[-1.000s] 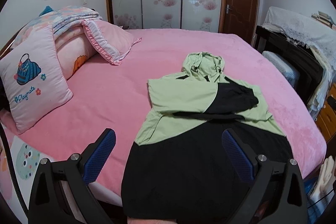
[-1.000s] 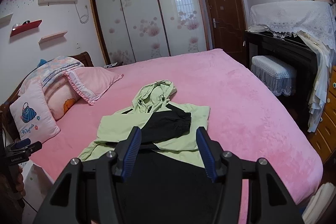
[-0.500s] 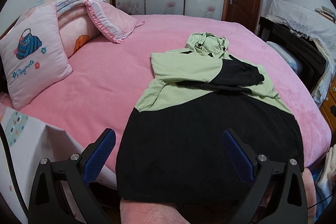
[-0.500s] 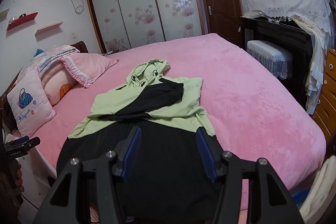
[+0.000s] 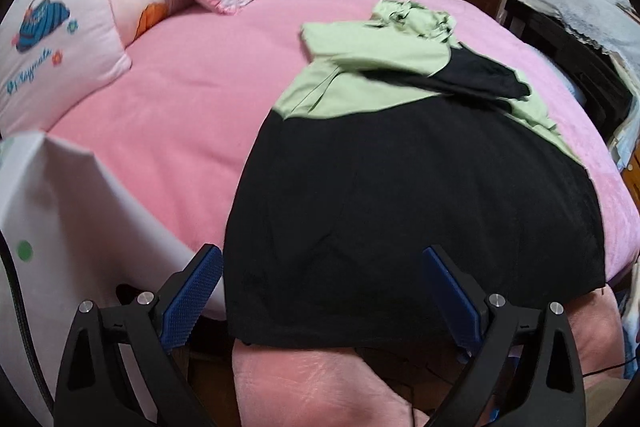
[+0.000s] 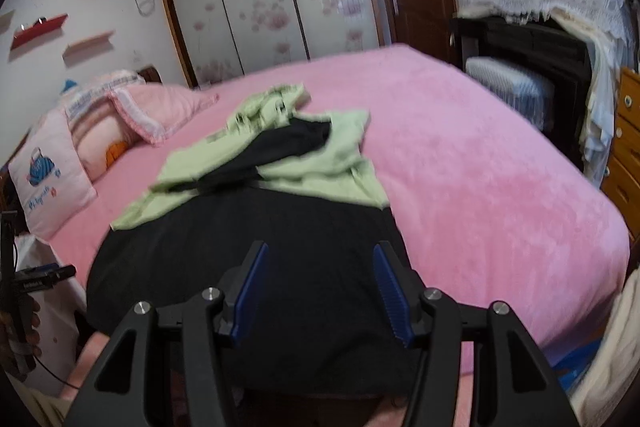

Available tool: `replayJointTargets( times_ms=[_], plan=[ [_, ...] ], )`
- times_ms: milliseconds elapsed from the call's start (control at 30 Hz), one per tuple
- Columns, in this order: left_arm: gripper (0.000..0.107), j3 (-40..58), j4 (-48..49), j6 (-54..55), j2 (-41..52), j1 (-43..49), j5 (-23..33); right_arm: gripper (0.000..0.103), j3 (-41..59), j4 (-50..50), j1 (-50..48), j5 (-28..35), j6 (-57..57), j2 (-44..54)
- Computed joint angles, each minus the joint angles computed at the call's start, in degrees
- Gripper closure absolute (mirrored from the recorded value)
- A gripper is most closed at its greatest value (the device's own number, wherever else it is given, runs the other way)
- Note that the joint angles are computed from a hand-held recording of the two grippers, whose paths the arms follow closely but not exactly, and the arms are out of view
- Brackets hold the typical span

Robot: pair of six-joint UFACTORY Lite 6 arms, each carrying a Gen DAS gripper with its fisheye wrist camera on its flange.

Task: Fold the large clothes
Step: 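Grasp the black hem edge with both grippers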

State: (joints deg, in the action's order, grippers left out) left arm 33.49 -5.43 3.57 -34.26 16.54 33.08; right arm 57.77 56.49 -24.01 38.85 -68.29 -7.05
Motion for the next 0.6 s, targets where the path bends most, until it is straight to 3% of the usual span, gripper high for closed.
replayJointTargets(
  times_ms=[167, 333, 600],
  plan=[
    [0.008, -3.1, -11.2, 15.6, 4.3, 8.1, -4.1, 0.048, -0.2, -5.5, -1.1, -1.6, 0.1, 5.1],
    [0.008, -2.7, -26.2, 33.9, 12.1, 15.4, -4.6, 0.048, 1.3, -16.6, -1.5, -4.7, 8.1, 10.9],
    [0.008, -1.2, -36.8, 49.9, 22.1, 21.0, -2.4, 0.049, 7.6, -17.9, -5.7, 1.9, 10.9, 21.5]
  ],
)
